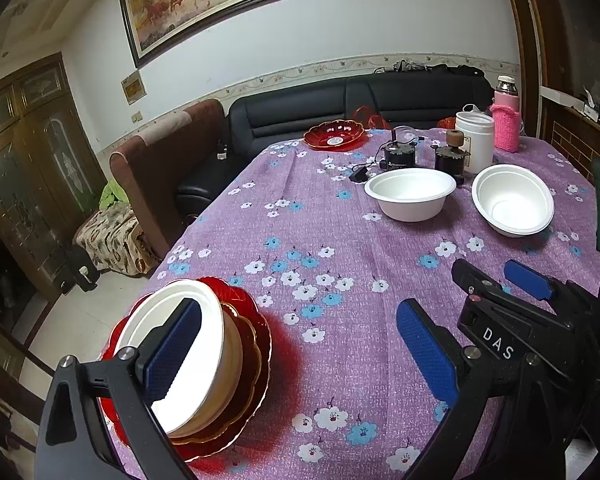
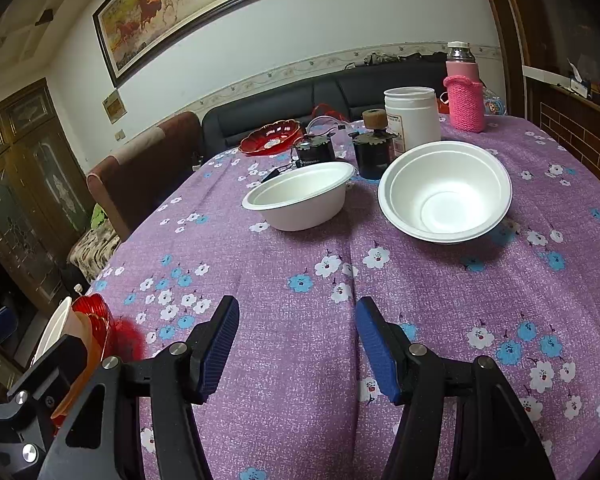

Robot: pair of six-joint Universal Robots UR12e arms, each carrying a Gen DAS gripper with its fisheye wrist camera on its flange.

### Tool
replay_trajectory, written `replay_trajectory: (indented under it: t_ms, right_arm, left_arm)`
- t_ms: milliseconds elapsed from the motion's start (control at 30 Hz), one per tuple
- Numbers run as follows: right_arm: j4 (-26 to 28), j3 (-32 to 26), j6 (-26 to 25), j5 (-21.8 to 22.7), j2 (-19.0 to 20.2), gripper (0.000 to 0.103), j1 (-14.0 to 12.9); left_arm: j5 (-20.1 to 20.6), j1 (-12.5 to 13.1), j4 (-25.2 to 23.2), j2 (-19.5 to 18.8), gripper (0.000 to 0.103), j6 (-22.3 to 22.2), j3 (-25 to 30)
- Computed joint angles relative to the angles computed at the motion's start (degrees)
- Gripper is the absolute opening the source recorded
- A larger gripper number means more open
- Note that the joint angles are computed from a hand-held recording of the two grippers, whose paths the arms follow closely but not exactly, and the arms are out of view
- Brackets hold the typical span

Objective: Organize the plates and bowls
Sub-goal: 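Move both grippers toward the next white bowl on the cloth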

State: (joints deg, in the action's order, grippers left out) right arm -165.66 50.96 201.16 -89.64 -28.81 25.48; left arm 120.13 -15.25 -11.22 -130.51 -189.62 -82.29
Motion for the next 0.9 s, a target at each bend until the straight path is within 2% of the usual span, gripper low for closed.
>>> replay_trajectory:
  t_ms: [567,667,733,900]
  right_arm:
    - [0.36,-0.13,-0.02,-0.10,0.10,0.065,-0.04]
    - [0.58,-0.18,0.10,0.19,0.17,0.065,-0.10]
    - [0.39,-0.10,0.11,0.18,0.13,0.065,-0.14]
    - [-0.08,0.07,-0.36,0.44,0.06,0.065,-0.08]
  left_arm:
    - [-1.65,0.32,-1.92,0.23,0.098,-1.12,-0.05]
    - [-3.00,0.59,-2.56,0.39,0.098,-1.95,-0.15]
    - [-6.38,1.34,-4.23,0.81,0.098,-3.70,-0.19]
    - [-21.28,4.33,-11.53,2.49,0.098,-9.85,-0.50]
